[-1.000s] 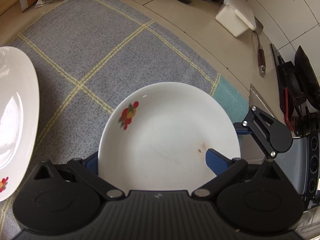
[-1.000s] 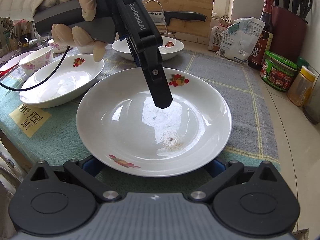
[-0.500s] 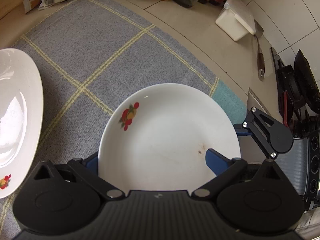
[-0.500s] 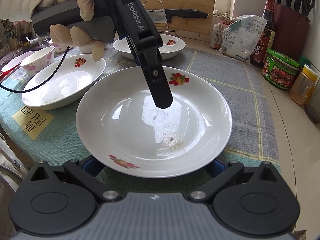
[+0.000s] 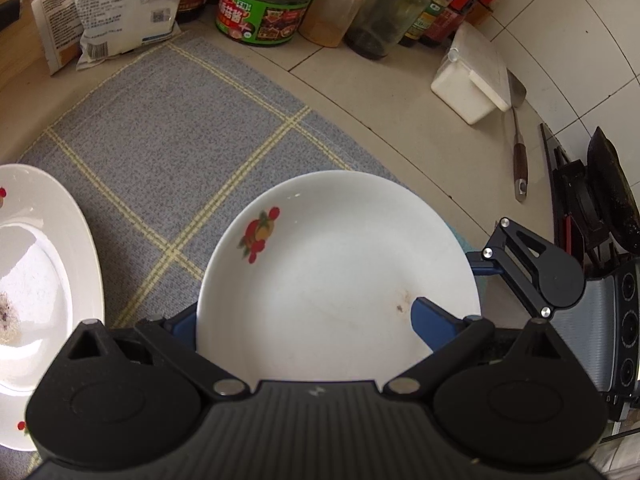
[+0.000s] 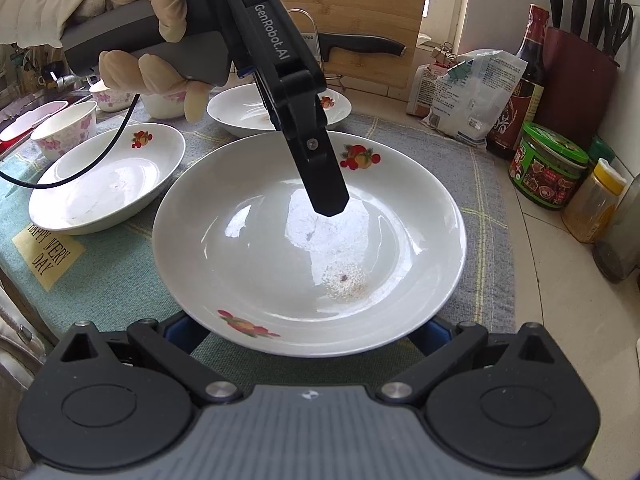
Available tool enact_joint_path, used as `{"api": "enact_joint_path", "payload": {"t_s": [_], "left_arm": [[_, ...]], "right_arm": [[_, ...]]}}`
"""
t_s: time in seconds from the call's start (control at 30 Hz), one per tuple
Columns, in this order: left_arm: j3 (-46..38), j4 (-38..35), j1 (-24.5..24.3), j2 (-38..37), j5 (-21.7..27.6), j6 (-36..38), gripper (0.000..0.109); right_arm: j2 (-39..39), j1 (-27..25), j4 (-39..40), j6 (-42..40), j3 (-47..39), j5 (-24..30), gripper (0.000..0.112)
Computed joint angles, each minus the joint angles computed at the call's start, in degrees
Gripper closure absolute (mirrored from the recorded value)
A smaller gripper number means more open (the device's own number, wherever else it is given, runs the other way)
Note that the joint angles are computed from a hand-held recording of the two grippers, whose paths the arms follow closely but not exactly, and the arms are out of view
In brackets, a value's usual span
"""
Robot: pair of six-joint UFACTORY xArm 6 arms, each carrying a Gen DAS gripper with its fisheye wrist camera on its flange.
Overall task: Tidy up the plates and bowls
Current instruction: 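Carry the held plates toward the towel corner by the condiment jars with both tools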
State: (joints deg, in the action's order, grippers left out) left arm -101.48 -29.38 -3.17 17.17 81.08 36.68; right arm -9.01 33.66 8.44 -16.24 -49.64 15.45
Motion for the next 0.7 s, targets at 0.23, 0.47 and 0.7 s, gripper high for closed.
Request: {"api": "enact_joint_path", "payload": {"t_s": [0.23,0.47,0.7], "left_arm": [[-6.6,-0.7,-0.8,5.2,-0.6,-1.4,0.008],[-14.8,-0.8,-1.2,11.6,-0.5,-2.9,0.008],[-20.6,-0.3,-1.9,16.3,0.2,-2.9,0.008]], "right_arm": [[3.4,-2.0,2.4,-3.9,-3.7,0.4,0.009],[7.3,-3.8,3.9,-6.8,-7.6,0.8,0.009],[10.2,-5.3,5.5,-8.6,-10.4,1.5,0.009]]}}
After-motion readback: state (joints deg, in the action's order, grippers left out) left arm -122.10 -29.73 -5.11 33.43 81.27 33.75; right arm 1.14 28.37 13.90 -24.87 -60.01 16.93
